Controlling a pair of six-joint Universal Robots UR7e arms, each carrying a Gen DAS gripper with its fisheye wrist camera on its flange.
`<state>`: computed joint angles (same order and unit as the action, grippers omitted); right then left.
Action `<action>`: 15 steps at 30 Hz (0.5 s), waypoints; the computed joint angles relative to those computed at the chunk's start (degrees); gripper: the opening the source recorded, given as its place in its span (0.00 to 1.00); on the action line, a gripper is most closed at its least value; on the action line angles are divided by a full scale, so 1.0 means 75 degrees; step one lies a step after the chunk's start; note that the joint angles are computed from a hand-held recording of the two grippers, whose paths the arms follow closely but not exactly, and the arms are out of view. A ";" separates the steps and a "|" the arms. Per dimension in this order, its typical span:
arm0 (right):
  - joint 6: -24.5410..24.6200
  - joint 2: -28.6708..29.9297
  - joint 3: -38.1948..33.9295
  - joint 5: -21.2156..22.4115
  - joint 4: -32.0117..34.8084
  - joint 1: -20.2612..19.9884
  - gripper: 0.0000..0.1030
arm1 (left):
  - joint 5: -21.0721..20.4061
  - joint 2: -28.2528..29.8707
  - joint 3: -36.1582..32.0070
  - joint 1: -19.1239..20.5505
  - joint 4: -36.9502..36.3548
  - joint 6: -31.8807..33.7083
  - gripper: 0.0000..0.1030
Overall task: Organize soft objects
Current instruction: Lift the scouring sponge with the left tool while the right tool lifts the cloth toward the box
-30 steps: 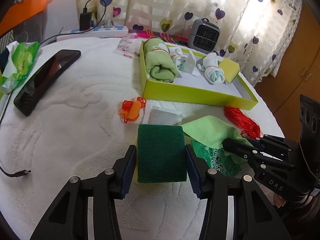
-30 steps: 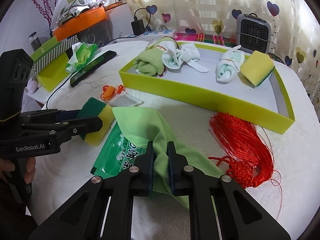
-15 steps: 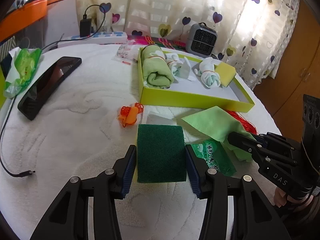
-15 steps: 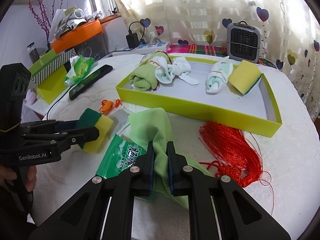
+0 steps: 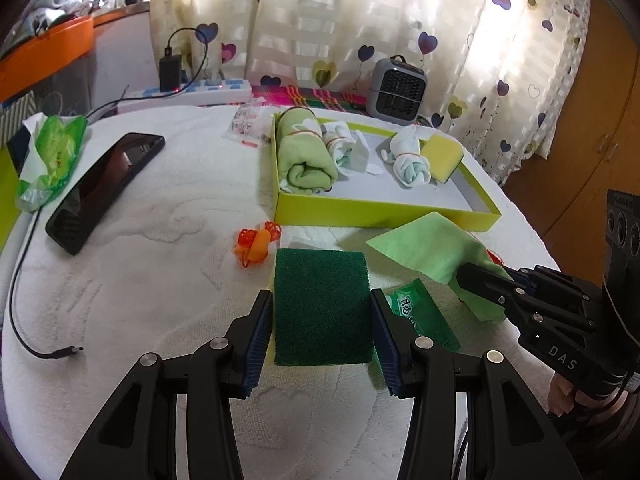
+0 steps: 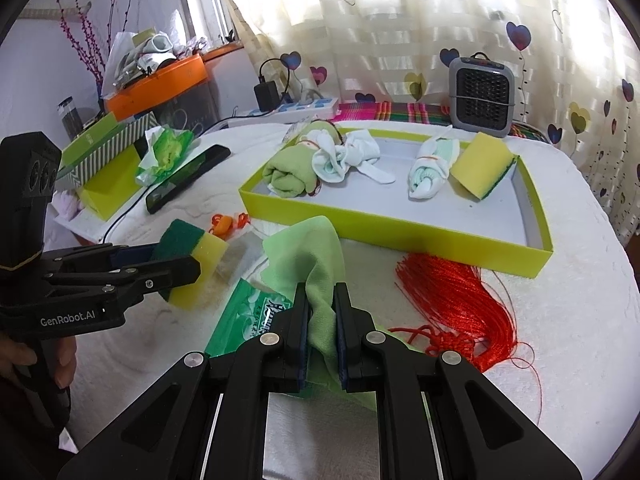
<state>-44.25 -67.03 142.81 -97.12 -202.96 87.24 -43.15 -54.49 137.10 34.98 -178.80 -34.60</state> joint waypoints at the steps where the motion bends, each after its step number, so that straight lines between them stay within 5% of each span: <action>1: 0.0013 -0.0034 0.0014 0.0036 -0.0008 -0.0005 0.11 | 0.0015 -0.0005 -0.0006 -0.0019 0.0010 -0.0010 0.45; 15: 0.0084 -0.0420 0.0069 0.0339 0.0145 0.0052 0.11 | 0.0289 -0.0162 -0.0036 -0.0233 -0.0070 0.0063 0.45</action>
